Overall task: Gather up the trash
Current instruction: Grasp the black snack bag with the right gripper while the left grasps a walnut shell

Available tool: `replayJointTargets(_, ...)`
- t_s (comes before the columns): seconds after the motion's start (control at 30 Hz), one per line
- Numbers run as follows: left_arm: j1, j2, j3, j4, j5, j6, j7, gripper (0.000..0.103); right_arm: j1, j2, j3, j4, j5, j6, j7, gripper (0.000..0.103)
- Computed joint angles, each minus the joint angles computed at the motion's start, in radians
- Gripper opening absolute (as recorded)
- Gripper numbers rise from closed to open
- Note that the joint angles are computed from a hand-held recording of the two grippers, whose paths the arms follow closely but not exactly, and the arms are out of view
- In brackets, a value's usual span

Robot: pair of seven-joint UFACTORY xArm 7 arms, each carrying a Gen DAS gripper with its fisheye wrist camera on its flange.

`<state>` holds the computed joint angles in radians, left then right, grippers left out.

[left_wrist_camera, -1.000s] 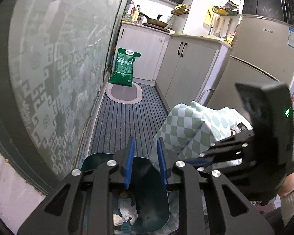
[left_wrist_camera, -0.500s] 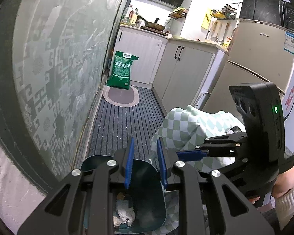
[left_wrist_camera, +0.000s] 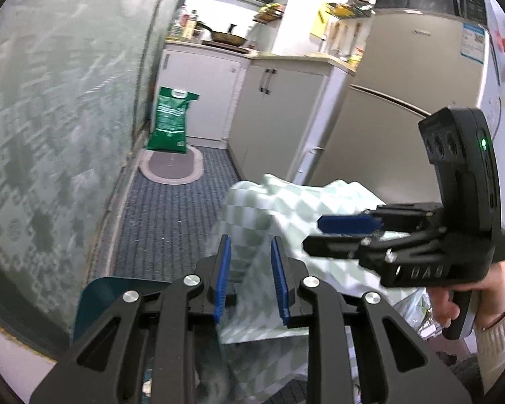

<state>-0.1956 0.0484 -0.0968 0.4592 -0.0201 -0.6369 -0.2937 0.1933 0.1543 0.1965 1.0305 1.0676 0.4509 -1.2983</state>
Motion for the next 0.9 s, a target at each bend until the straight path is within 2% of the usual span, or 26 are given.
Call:
replayJointTargets(0.1,-0.028,0.035,-0.018,0.045,-0.029,0.015,0.023,0.028,-0.036,-0.025,-0.026,-0.018,0.051,-0.007,-0.036,0.054)
replayJointTargets(0.3,-0.094,0.106,-0.032,0.135,-0.105,0.053,0.088,0.033,-0.092,-0.047,-0.077,-0.033,0.118,-0.001,-0.077,0.056)
replayJointTargets(0.47,-0.127,0.144,-0.031,0.179,-0.137,0.07,0.105,0.039,-0.121,-0.041,-0.099,-0.038,0.14,-0.029,-0.09,0.072)
replayJointTargets(0.63,-0.159,0.172,-0.027,0.215,-0.165,0.089,0.131,0.045,-0.131,-0.01,-0.094,-0.044,0.097,-0.067,-0.081,0.077)
replayJointTargets(0.77,-0.178,0.179,-0.021,0.226,-0.184,0.092,0.152,0.045,-0.133,0.028,-0.072,-0.043,0.061,-0.131,-0.084,0.081)
replayJointTargets(0.9,-0.164,0.188,-0.028,0.237,-0.162,0.096,0.128,0.049,-0.148,0.06,-0.039,-0.03,0.063,-0.175,-0.101,0.086)
